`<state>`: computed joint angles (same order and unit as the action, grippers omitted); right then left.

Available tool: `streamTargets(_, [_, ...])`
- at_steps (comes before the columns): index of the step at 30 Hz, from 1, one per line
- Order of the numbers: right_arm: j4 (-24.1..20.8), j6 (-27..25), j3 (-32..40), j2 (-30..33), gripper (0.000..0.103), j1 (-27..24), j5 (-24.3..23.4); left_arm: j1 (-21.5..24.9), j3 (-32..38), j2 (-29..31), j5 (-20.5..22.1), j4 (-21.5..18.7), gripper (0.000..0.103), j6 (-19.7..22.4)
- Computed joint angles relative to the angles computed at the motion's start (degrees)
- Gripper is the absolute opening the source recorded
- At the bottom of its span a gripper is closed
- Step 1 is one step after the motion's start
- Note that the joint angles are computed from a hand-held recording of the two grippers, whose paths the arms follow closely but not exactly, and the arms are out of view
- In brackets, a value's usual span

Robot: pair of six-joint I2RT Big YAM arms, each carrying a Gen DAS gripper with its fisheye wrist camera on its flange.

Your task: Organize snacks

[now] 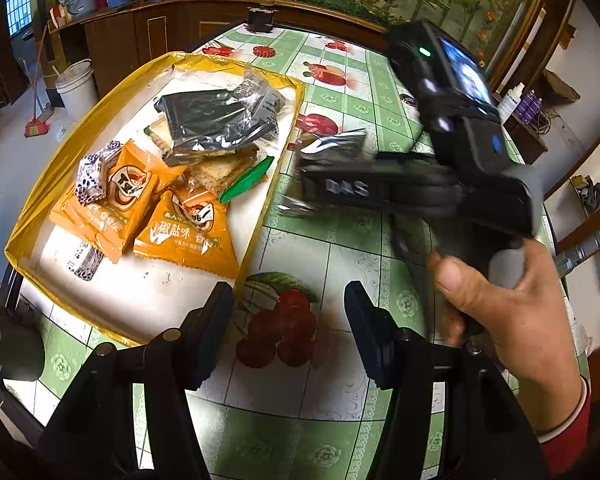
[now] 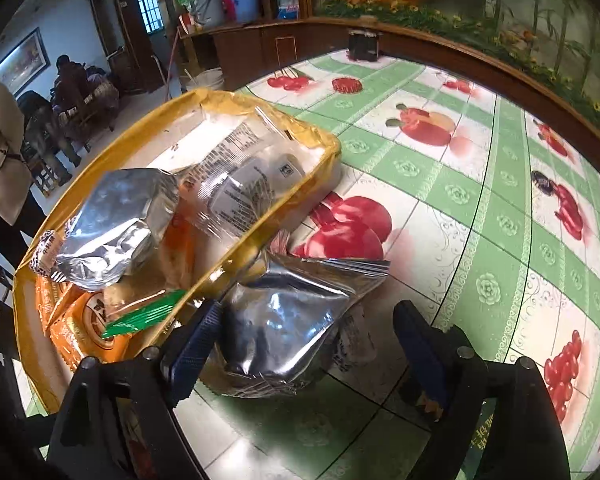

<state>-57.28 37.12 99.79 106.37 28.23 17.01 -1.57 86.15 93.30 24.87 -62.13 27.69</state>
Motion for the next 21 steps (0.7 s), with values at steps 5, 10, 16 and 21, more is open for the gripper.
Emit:
streamTargets(5, [-6.1, 6.3, -9.7, -8.7, 0.087, 0.6, 1.2, -0.4, 0.0, -0.4, 1.1, 0.3, 0.057, 0.5])
streamTargets(10, [1.5, 16.4, -26.0, -26.3, 0.086, 5.0, 8.0, -2.0, -1.0, -1.8, 0.7, 2.1, 0.057, 0.2])
streamTargets(16, [0.8, 26.3, -33.3, -36.2, 0.086, 7.6, 13.6, -4.5, 1.0, -1.3, 0.7, -0.4, 0.057, -2.3])
streamTargets(21, [2.0, 29.2, -34.9, -38.4, 0.086, 9.9, 17.0, -5.3, -3.9, -7.3, 0.8, 6.2, 0.057, -3.7])
